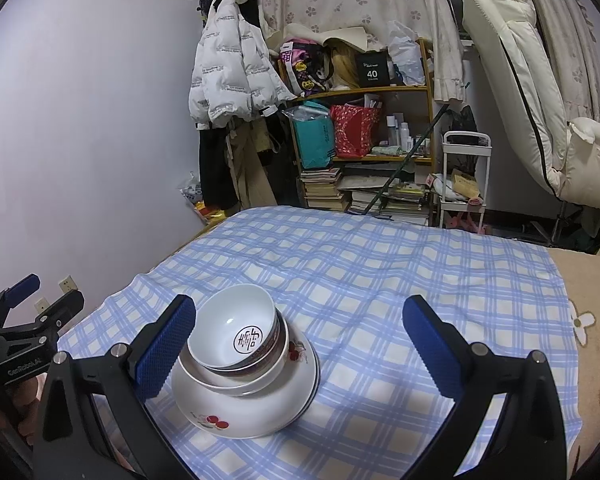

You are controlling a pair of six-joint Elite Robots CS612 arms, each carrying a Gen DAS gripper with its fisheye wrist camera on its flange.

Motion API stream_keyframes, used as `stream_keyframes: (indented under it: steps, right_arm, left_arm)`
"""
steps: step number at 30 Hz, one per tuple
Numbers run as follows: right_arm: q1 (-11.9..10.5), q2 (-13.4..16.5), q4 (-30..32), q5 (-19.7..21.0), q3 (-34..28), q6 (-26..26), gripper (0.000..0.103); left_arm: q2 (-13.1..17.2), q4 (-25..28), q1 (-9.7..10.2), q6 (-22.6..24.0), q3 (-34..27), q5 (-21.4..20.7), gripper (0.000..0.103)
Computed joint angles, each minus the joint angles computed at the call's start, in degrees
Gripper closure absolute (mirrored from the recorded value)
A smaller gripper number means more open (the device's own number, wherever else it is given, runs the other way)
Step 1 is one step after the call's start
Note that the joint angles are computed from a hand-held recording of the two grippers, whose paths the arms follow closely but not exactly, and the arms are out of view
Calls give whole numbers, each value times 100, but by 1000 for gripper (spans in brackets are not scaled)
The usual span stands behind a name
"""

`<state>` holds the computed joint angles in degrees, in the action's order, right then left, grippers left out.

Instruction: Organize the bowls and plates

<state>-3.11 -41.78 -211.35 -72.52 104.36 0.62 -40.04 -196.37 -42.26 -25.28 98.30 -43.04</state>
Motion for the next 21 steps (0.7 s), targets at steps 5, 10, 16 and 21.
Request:
stream_keyframes:
  steps: [5,10,16,21]
  right_arm:
    - [-7,-4,-2,-3,3,-16,0]
    - [-25,-8,7,13,17,-22,0]
    - [-24,-12,0,12,20,-37,0]
    - [-11,-9,6,-7,5,-10,0]
  left_arm:
    - [-1,13,-1,0,-6,2,1]
    - [-5,-19,-6,52,-2,-39,1]
    - [0,-55,-10,108,-4,-33,1]
    - [9,-136,-20,200,-9,-8,1]
